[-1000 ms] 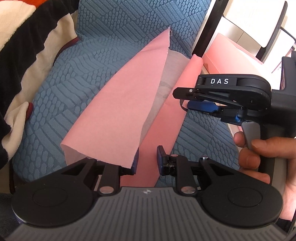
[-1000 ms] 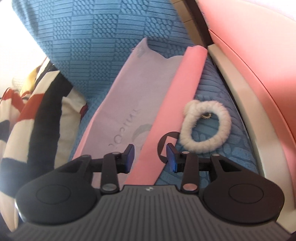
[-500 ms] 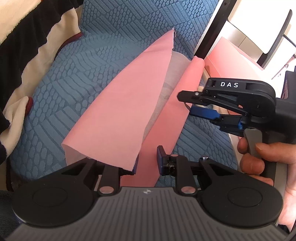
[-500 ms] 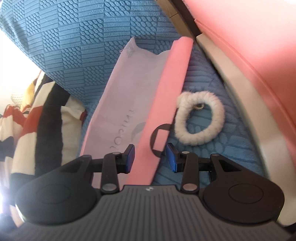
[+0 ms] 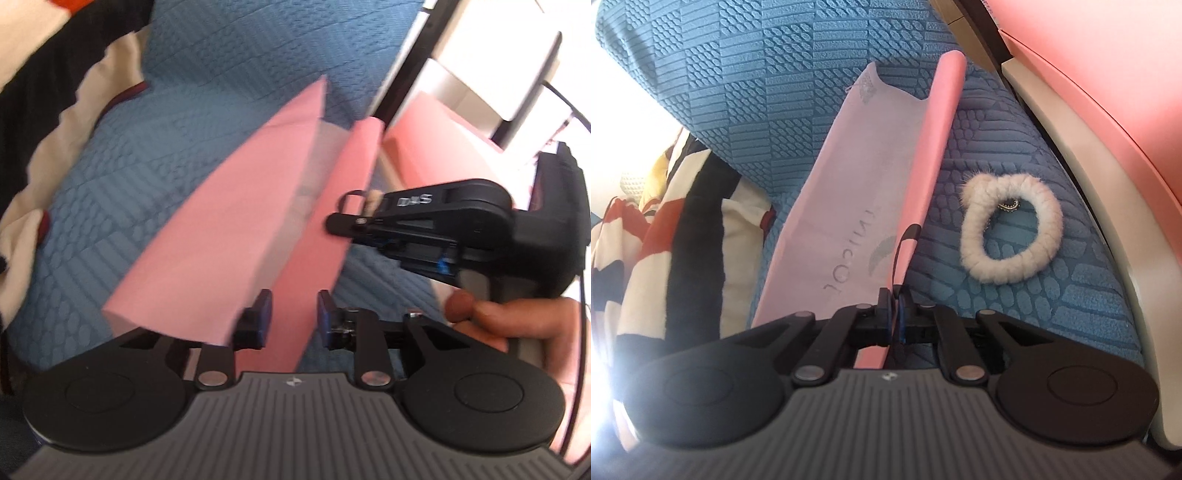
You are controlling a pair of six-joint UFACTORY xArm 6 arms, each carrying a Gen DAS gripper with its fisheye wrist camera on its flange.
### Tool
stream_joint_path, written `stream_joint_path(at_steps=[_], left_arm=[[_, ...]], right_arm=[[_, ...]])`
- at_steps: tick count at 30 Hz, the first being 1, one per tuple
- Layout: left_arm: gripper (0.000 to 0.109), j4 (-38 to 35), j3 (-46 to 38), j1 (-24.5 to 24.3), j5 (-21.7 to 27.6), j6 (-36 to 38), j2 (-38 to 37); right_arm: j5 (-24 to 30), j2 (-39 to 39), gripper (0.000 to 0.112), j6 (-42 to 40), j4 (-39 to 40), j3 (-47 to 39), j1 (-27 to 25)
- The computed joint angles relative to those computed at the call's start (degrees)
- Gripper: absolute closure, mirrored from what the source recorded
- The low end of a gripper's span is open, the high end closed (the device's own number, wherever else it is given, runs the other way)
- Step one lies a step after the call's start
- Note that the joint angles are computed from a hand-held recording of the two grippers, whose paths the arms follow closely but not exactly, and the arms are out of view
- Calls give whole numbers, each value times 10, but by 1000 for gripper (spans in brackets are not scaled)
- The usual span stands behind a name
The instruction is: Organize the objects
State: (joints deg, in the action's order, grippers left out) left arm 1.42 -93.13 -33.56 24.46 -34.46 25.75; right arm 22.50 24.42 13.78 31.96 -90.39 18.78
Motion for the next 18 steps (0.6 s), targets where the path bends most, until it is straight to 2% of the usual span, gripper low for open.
stream_joint_path(at_steps=[1,3,7,9,12,14,16,18], left_arm=[[65,4,-2,-2,-4,9,2],[64,24,-16,-7,7,18,11],[64,100,-56,-18,65,11,33],[66,120,-65,-21,81,12,38],[76,131,-64,-23,80,14,37],[85,126,-58,-20,68,9,34],[90,103,-51,-15,56,13,30],[91,42,-39,-7,36,31,26]], right_arm=[[2,1,106,-1,1,-2,-1],[6,4,106,-3,3,-7,-2],[13,4,106,0,4,-10,-5],[16,4,106,-3,9,-11,-7],[20,5,106,1,5,-12,-9],[21,7,105,5,-1,-15,-10],[21,8,105,16,-20,-18,-10],[22,8,102,28,-48,-21,-9]])
